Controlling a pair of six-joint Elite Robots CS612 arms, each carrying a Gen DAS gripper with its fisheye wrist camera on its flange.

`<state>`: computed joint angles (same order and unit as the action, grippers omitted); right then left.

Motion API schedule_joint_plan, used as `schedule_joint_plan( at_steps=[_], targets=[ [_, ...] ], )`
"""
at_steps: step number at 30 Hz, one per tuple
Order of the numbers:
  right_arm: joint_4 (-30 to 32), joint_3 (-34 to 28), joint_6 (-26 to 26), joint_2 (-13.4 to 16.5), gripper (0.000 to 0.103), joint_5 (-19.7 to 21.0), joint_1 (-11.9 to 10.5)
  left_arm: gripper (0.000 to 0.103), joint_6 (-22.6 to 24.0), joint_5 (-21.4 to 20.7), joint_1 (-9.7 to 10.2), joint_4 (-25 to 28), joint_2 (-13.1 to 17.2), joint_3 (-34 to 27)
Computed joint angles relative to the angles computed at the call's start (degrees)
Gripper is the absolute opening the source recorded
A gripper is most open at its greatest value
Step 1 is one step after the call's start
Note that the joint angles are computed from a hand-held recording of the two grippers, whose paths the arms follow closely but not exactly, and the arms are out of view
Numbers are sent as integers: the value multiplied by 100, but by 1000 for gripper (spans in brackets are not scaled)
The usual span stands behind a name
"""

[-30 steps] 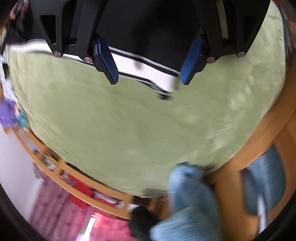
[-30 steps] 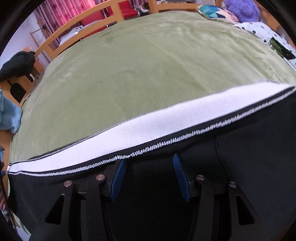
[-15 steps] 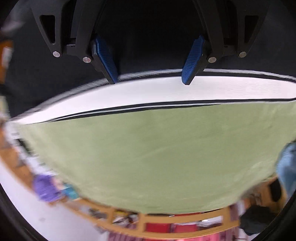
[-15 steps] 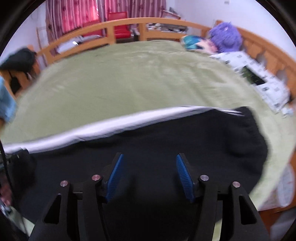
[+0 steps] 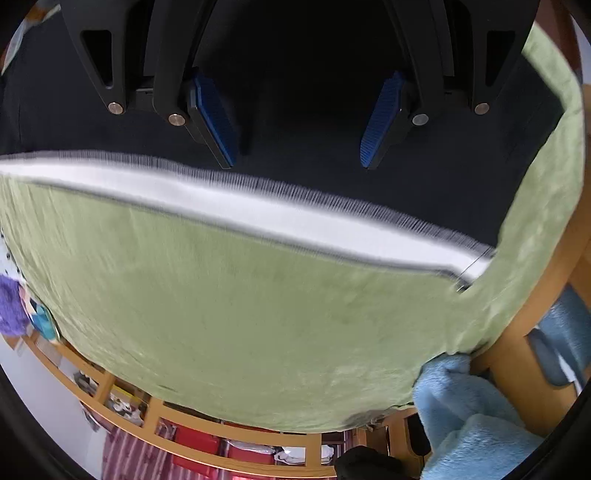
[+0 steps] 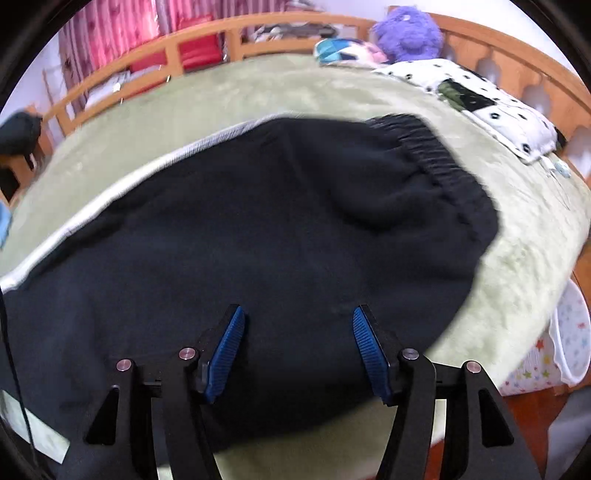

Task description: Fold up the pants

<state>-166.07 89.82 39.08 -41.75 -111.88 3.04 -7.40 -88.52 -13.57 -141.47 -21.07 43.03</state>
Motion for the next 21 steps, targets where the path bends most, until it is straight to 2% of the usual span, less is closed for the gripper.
schedule_joint_plan(
  at_steps=[2,4,6,9,10,11,12,13,14,15,16,19,21],
  targets=[
    [-236,316,387,-161,73,-29,-17,68,-89,-95,28,-133,-302,590],
    [-479,559,815,-250,78,-10,-65,68,-247,-271,43,-329,-428,882],
    [-666,710,1195,-268,82,247,-196,68,-353,-413,64,-564,-607,1319],
    [-1487,874,1733,-105,82,1062,-481,68,-408,-363,67,-574,-752,1705],
    [-1606,871,1852,-45,82,1190,-539,68,-453,-329,66,-568,-785,1786],
    [-1733,836,1985,36,83,1202,-583,68,-487,-300,63,-632,-833,1893],
    [-1888,779,2044,100,83,975,-572,68,-498,-256,59,-697,-869,1957],
    [-1981,735,2012,132,76,917,-577,68,-497,-205,53,-750,-906,2015],
    [-2072,667,1871,158,38,1098,-621,69,-494,-164,48,-766,-931,2041],
    [-1940,607,1692,146,20,1088,-642,69,-526,-126,46,-782,-960,2062],
    [-2047,602,1404,125,15,1068,-662,69,-545,-150,58,-823,-985,2077],
    [-3210,902,847,-52,12,1327,-769,68,-544,-245,95,-1109,-1076,2190],
    [-3066,927,661,-129,12,1303,-766,71,-497,-530,127,-1509,-1091,2276]
  ],
)
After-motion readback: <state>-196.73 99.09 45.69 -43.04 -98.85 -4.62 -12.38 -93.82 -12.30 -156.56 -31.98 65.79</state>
